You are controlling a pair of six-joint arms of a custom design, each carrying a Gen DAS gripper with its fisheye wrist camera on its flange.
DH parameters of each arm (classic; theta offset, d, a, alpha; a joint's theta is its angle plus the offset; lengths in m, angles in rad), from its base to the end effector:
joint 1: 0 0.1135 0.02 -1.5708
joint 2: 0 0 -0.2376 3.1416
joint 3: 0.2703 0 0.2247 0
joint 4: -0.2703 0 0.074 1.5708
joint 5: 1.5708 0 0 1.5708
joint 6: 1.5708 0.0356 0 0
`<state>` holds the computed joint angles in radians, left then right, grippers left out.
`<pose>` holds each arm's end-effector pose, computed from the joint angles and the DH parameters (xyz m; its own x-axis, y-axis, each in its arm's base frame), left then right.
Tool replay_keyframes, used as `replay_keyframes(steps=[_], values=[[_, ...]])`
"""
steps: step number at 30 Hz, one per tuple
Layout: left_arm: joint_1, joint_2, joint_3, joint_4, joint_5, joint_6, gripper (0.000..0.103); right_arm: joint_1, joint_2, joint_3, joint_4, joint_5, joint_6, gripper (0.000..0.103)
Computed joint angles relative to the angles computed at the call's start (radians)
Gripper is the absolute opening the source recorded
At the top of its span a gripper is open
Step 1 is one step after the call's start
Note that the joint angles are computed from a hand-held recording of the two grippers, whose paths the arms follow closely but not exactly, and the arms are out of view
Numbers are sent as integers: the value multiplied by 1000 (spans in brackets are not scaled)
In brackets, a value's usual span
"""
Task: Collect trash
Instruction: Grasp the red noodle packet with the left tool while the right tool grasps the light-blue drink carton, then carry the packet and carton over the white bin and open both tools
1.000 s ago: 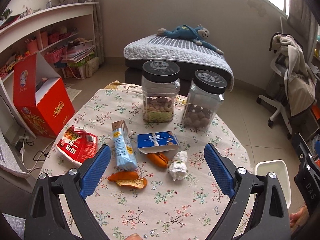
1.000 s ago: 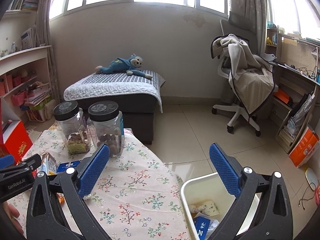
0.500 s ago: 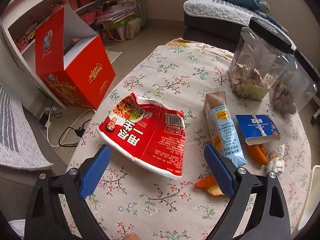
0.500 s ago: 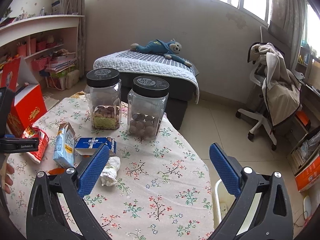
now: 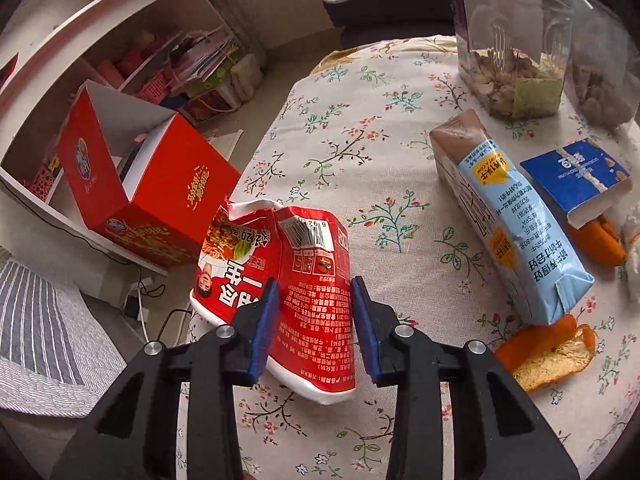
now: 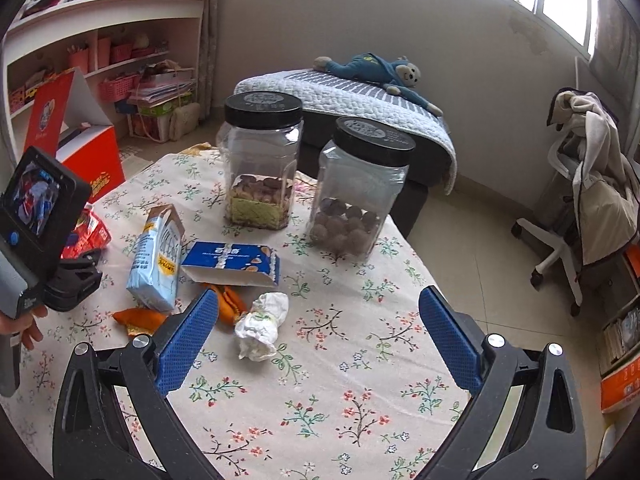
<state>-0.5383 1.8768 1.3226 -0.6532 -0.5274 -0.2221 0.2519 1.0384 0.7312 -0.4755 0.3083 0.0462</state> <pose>0.3050 -0.1612 0.1792 -0.8465 0.2838 -0.4503 0.1055 0.9187 0.3806 0.1968 0.0395 0.2338 -0.6836 -0.1305 -0.7181 0.0024 0.9835 -0.1810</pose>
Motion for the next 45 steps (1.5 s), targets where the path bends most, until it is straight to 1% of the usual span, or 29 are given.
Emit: replay_keyframes(steps=[3,5,7,9,11,14,17,18,19,20,21,22,23,25,26,28,32,37,42,45], values=[[37,-103,-30,7,60,3,33,54,95,37,-2,-32,22,96],[59,-172,-35,0,99,0,32,94,186,93,11,-71,42,96],[81,-240,-30,-13,137,-3,31,132,301,175,20,-108,76,96],[104,-304,-20,-31,172,-12,31,174,422,274,18,-117,112,96],[124,-360,-6,-45,199,-23,31,205,555,395,-16,-125,133,96],[166,-421,12,-64,243,-39,31,229,733,562,-80,-104,171,96],[220,-449,19,-79,293,-47,31,234,850,665,-114,-121,204,94],[240,-451,20,-81,308,-46,31,234,894,705,-135,-129,211,89],[258,-452,21,-86,324,-48,31,229,938,747,-162,-148,214,77],[276,-455,19,-90,344,-53,31,226,980,787,-191,-172,218,70],[295,-455,20,-96,367,-57,31,225,1011,815,-217,-183,226,50],[311,-454,21,-101,390,-61,31,227,1017,815,-223,-167,233,32],[324,-457,18,-103,410,-62,31,225,1007,799,-212,-173,237,29],[339,-464,11,-104,430,-59,31,217,965,755,-182,-207,253,26],[345,-467,9,-103,439,-56,31,219,938,731,-169,-203,259,26],[353,-470,7,-104,461,-61,31,227,872,680,-147,-187,255,25],[375,-483,1,-103,550,-76,31,239,720,601,-145,-157,234,25],[373,-516,-12,-96,619,-90,31,219,531,549,-165,-140,201,25],[336,-542,-25,-85,614,-109,31,171,334,477,-186,-136,176,25],[299,-555,-32,-70,604,-120,31,120,213,409,-191,-160,173,25]])
